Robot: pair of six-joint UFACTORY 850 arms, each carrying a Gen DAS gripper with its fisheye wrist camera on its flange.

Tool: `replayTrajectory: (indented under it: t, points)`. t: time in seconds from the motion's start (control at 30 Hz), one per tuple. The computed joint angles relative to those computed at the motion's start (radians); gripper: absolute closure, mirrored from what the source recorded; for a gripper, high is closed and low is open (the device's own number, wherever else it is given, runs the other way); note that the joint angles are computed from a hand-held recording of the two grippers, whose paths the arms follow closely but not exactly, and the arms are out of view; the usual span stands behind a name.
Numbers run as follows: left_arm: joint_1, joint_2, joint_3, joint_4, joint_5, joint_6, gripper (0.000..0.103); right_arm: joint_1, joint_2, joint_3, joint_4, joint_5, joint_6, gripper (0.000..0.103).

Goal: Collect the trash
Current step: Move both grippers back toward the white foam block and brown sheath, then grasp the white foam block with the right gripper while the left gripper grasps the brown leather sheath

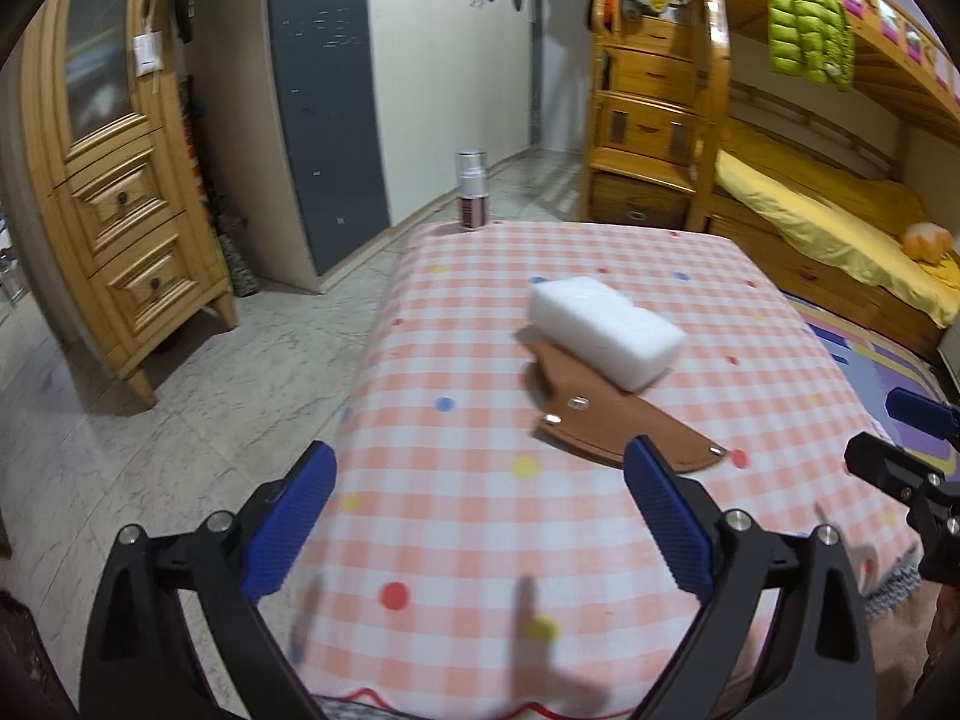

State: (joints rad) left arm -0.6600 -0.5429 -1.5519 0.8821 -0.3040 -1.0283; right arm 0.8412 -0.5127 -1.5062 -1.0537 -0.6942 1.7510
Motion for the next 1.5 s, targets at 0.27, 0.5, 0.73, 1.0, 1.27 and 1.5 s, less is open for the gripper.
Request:
replayTrajectory:
  t: [0.27, 0.5, 0.73, 1.0, 1.27, 1.5]
  points:
    - [0.040, -0.066, -0.094, -0.157, -0.032, 0.132, 0.008, -0.056, -0.115, -0.144, 0.062, 0.099, -0.171, 0.018]
    - [0.045, -0.148, -0.188, -0.158, -0.097, 0.118, 0.008, -0.111, -0.223, -0.287, 0.208, 0.149, -0.350, 0.022]
    - [0.062, -0.162, -0.198, -0.234, -0.101, 0.150, 0.008, -0.150, -0.302, -0.385, 0.346, 0.168, -0.495, 0.025]
    - [0.062, -0.144, -0.170, -0.240, -0.068, 0.156, 0.008, -0.124, -0.229, -0.294, 0.224, 0.106, -0.396, 0.045]
    - [0.040, -0.107, -0.119, -0.232, -0.028, 0.179, 0.008, -0.050, -0.204, -0.232, 0.218, -0.158, -0.391, 0.045]
    - [0.018, -0.063, -0.065, -0.207, -0.020, 0.179, 0.008, 0.026, -0.168, -0.173, 0.183, -0.176, -0.359, 0.044]
